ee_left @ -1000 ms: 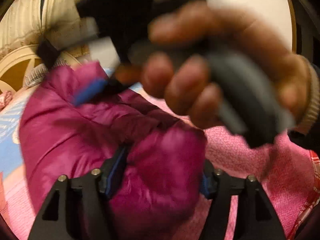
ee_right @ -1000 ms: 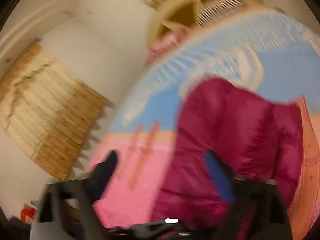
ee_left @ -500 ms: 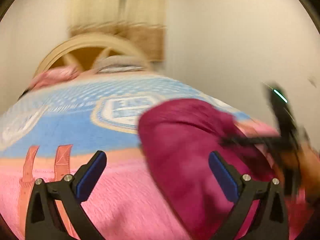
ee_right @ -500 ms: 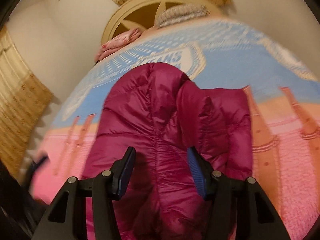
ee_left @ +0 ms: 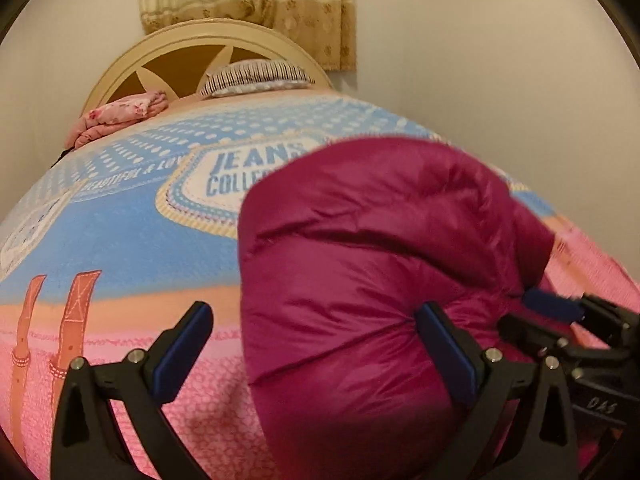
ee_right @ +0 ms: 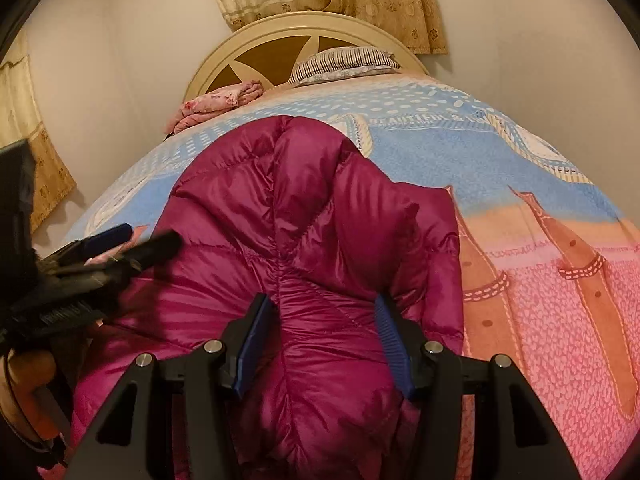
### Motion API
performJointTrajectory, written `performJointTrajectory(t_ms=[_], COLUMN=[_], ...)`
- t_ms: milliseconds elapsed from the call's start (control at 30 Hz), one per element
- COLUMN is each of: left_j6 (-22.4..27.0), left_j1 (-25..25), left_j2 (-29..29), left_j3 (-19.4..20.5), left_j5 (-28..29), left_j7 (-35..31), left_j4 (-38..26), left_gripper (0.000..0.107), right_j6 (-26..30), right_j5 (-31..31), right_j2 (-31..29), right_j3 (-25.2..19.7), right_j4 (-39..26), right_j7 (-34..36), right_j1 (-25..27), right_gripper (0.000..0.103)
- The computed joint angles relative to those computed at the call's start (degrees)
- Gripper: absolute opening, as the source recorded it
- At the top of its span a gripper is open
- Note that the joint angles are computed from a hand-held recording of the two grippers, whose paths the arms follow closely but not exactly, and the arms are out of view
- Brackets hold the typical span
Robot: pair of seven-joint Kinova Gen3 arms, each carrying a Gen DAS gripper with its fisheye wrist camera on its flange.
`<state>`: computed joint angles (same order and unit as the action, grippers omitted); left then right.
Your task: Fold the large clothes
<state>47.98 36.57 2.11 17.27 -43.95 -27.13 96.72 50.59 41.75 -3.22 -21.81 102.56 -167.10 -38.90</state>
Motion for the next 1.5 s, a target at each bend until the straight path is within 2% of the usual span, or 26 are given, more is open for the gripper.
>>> performJointTrajectory(t_ms=[200, 600, 833, 967, 1033, 1100, 1200, 1300, 1367, 1433, 1500], left_j6=[-0.29, -1.59, -1.02, -1.2, -0.34, 2.56, 6.59, 5.98, 7.92, 9.93, 8.23], left_j1=[-0.34, 0.88, 1.6, 1.33, 1.09, 1.06, 2.76, 3.22, 4.24, 4.18, 4.22], left_j2=[1.85, 2.47, 3.2, 3.4, 3.57, 4.38, 5.21, 5.17, 7.22, 10.36, 10.53], left_j3=[-0.82, -2.18, -2.33, -2.66, -2.69, -2.63, -3.18, -3.65, -4.38, -5.02, -6.2], left_j5=[3.6, 4.15, 3.43, 5.1, 6.6, 8.34, 5.48, 2.23, 1.02, 3.05, 4.32], left_j7=[-3.76, -2.7, -1.96, -3.57, -5.28, -8.06, -7.73, -4.86, -4.4, -6.72, -6.29], left_j4=[-1.75, -1.21, -1.6, -2.05, -3.08, -5.81, -9.37, -10.62, -12.71, -15.01, -13.99], left_gripper=[0.103, 0.103, 0.103, 0.103, 0.103, 0.103, 0.103, 0.103, 0.103, 0.103, 0.103], right_j6=[-4.11, -4.59, -2.48, -2.1, -2.37, -2.94, -2.8, -3.38, -3.32, -2.81, -1.07], right_j5=[1.43, -0.65, -0.78, -0.78, -0.81, -0.68, 0.04, 0.1, 0.22, 0.84, 3.4], right_j2=[-0.92, -0.16, 1.17, 1.57, 1.47, 1.24, 1.24, 0.95, 0.91, 0.72, 0.13], right_j3=[0.04, 0.54, 0.84, 1.39, 1.59, 1.69, 1.38, 1.49, 1.28, 0.96, 0.22], right_j4=[3.53, 3.21, 1.67, 1.39, 1.66, 2.15, 2.4, 2.83, 2.88, 2.86, 3.0], right_j7=[-3.56, -1.63, -0.49, -0.31, -0.4, -0.86, -1.92, -2.16, -2.47, -3.07, -5.7], right_j1=[1.23, 1.76, 0.87, 0.26, 0.12, 0.13, -0.07, 0.02, 0.01, -0.12, -1.11], right_gripper=[0.054, 0.055, 0.055, 0.055, 0.056, 0.056, 0.056, 0.056, 0.056, 0.056, 0.056])
